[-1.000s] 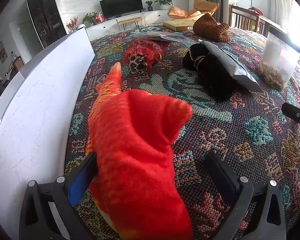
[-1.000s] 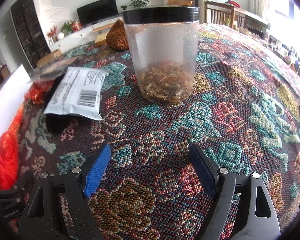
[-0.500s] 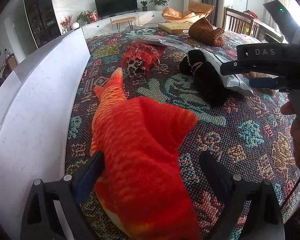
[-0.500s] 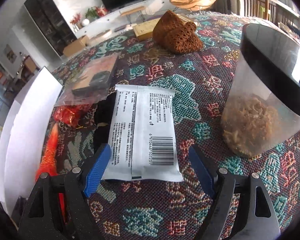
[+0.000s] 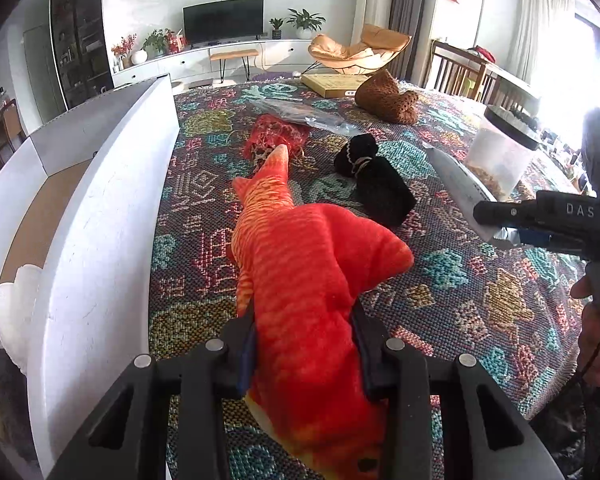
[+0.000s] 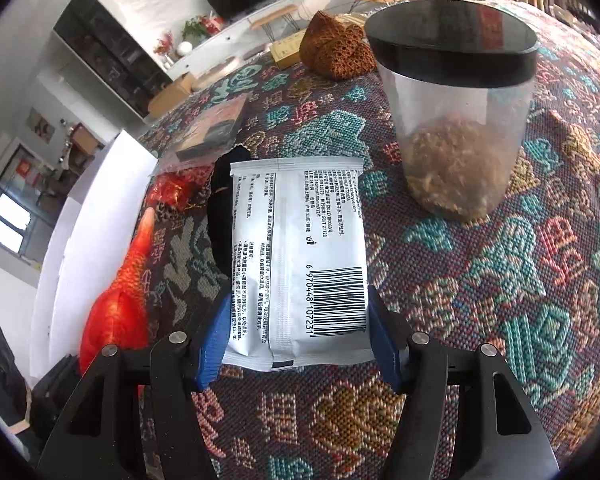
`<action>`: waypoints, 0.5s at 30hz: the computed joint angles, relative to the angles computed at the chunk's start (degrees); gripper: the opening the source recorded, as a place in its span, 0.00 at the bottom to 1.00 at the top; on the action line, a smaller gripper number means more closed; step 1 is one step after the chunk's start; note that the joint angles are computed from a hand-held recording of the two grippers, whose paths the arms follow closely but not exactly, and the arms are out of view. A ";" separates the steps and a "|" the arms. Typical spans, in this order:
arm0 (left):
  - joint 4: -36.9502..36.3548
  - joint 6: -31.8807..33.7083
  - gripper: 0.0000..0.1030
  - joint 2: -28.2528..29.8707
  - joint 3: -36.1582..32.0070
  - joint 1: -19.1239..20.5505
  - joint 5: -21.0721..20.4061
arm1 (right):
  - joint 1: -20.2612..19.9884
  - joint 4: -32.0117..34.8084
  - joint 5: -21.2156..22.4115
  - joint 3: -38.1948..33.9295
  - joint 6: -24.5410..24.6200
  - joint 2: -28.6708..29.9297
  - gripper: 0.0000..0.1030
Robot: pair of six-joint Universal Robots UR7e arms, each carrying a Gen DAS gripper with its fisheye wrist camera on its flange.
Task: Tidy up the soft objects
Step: 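Carry the fish and packet over the white box while opening both grippers to drop them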
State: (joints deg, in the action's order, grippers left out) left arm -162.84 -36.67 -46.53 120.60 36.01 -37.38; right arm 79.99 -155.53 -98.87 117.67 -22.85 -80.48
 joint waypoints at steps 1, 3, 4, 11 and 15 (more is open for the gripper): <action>-0.59 -0.12 0.37 -0.28 0.48 -0.62 -0.25 | -0.73 -0.01 1.41 1.22 0.51 -1.60 0.63; -2.08 0.24 0.37 -0.94 1.20 -1.36 -0.51 | -2.29 -0.01 4.44 3.12 1.03 -4.35 0.63; -2.68 0.13 0.37 -1.37 1.64 -1.80 -0.63 | -2.98 -0.22 5.63 3.89 1.08 -5.36 0.63; -6.68 0.19 0.37 -5.18 3.73 -4.55 -0.73 | -4.44 0.02 9.53 6.38 0.02 -10.20 0.63; -8.62 0.02 0.37 -8.61 5.36 -5.76 -0.06 | -2.61 1.39 9.51 6.53 -1.25 -11.27 0.63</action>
State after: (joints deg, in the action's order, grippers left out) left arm -171.46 -36.65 -55.14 125.96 30.25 -37.44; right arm 77.38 -154.14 -89.36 124.20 -24.10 -91.75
